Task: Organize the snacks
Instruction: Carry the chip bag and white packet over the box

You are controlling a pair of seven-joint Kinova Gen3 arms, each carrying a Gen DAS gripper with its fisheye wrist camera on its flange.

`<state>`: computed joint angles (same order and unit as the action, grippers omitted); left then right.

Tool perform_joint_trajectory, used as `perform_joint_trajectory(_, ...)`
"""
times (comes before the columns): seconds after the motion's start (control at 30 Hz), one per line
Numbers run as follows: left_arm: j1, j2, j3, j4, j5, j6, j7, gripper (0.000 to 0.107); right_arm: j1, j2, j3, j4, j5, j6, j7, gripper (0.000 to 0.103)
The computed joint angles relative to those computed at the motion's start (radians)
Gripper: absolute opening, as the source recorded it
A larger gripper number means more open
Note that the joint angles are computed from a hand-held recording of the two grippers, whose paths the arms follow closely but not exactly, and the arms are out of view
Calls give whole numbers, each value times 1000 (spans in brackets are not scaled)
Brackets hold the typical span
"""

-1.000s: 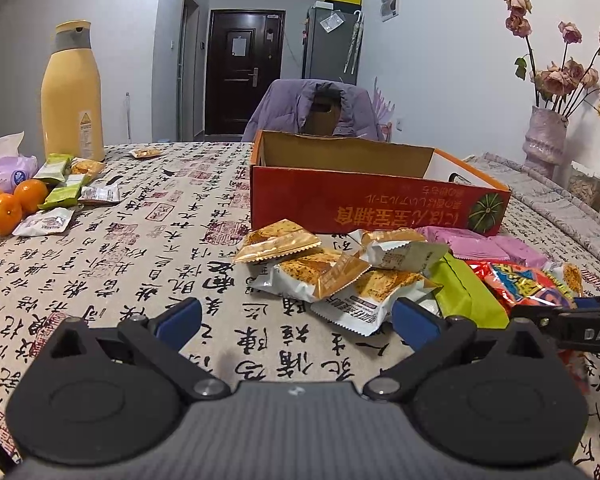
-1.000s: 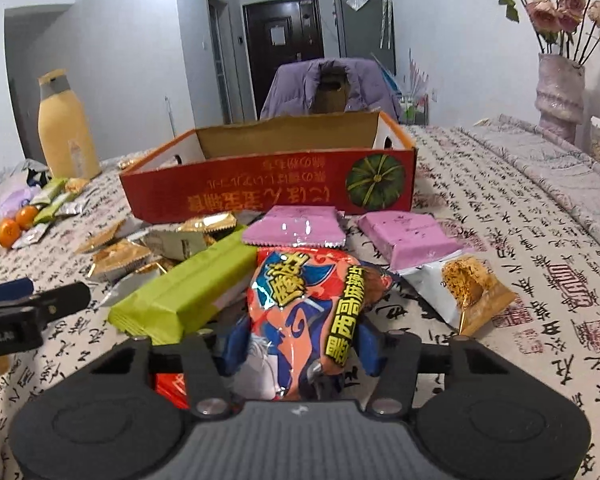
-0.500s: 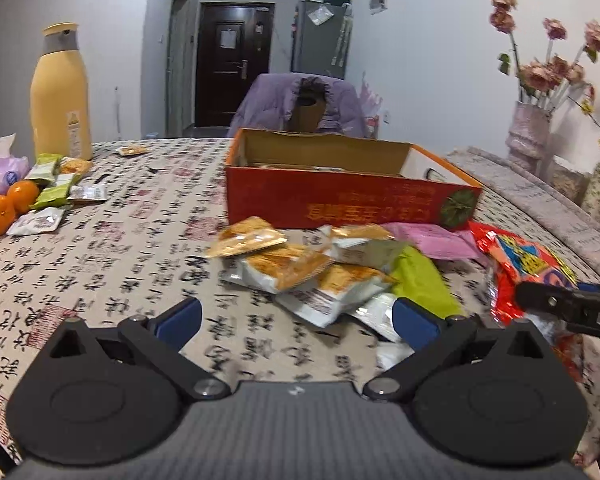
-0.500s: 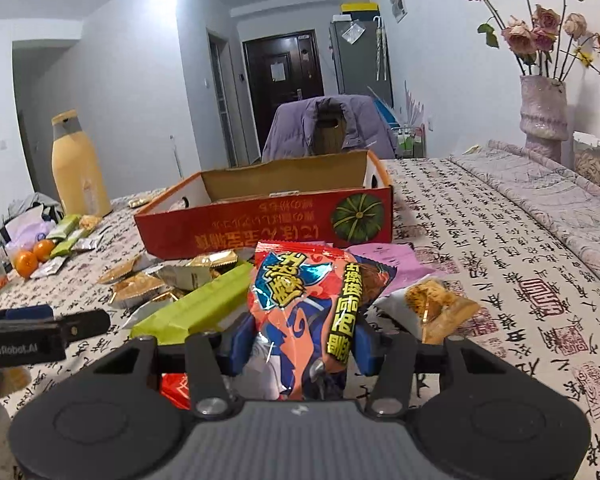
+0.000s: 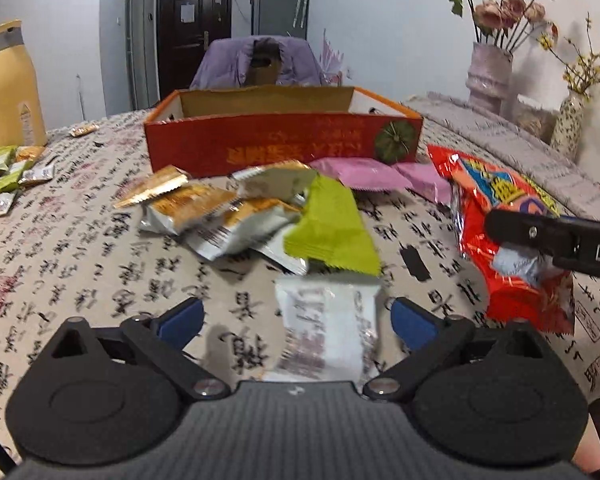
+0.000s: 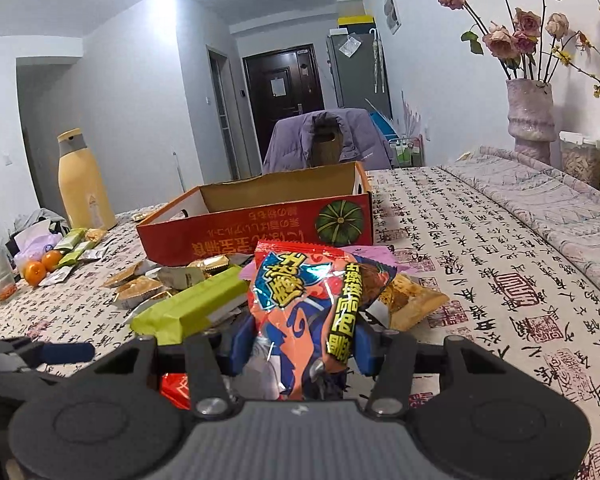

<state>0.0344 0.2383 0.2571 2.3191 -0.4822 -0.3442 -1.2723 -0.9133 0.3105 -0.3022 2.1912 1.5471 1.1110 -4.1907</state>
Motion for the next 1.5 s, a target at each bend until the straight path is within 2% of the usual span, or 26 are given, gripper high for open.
perform_joint_trajectory(0.07,25,1,-10,-5,25,17,-18,85,-1,-3,-2,12,6,2,-14,50)
perform_joint_trajectory(0.17,18,7,10,-16,30,45,-17,71,0,-4,-6,22,15,0,-28,50)
perform_joint_trajectory(0.2,32,4,-4,-12,42,38,-32,66,-1,-4,-8,23,15,1,-30,50)
perform_joint_trajectory(0.23,28,4,0,-10,38,35,-34,55,-2,-4,-9,25,16,2,-32,50)
perform_joint_trajectory(0.33,-38,0,59,-8,-34,36,28,49,-4,-4,-13,28,18,4,-33,50)
perform_joint_trajectory(0.57,-43,-35,46,25,-82,6,68,48,-16,-9,-17,21,5,17,-14,50)
perform_joint_trajectory(0.8,-86,-95,9,73,-265,-64,208,48,-36,-17,-17,4,-6,52,27,50)
perform_joint_trajectory(0.93,-72,-126,-46,81,-303,-119,245,48,-34,-19,-11,-16,3,61,67,50)
perform_joint_trajectory(1.0,-54,-138,-77,78,-293,-141,239,48,-26,-21,-5,-24,19,60,84,50)
perform_joint_trajectory(1.17,-4,-146,-123,51,-191,-173,169,48,15,-23,13,-56,51,32,125,50)
perform_joint_trajectory(1.3,16,-132,-126,-5,-147,-155,148,48,62,-24,32,-92,88,-10,169,50)
perform_joint_trajectory(1.5,22,-89,-103,-126,-146,-110,159,48,126,-12,64,-171,128,-66,261,50)
